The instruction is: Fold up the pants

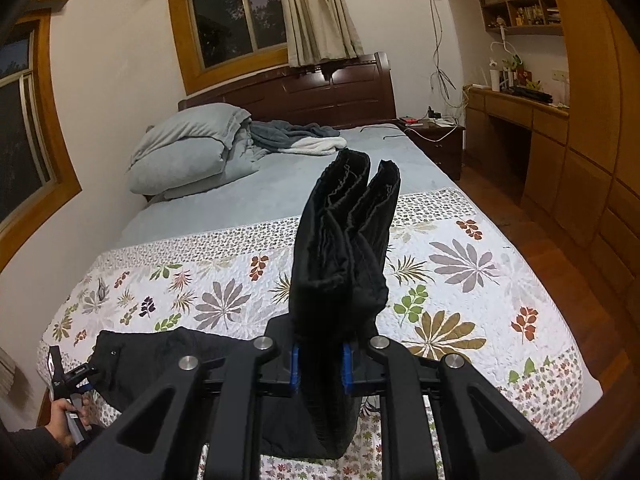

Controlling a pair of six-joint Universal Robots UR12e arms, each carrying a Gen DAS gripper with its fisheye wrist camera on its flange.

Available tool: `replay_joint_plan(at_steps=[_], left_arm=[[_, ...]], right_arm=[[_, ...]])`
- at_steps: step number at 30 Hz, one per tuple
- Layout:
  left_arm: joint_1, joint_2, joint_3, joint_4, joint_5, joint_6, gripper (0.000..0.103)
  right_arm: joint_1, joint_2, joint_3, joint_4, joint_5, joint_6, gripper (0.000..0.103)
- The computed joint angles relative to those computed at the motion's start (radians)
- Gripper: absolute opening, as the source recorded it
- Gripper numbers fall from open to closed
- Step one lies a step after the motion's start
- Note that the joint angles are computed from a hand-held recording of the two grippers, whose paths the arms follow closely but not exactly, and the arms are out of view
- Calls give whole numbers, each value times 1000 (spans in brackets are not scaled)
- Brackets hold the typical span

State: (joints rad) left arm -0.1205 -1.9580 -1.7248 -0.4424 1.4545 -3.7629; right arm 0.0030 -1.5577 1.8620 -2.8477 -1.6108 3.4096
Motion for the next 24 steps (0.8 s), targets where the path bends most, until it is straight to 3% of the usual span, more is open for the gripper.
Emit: replay_joint_plan(at_steps=[24], left_arm=[[15,5,-26,64,-76,-4,95]], right_arm=[[85,62,-96,93,-71,-94,15]])
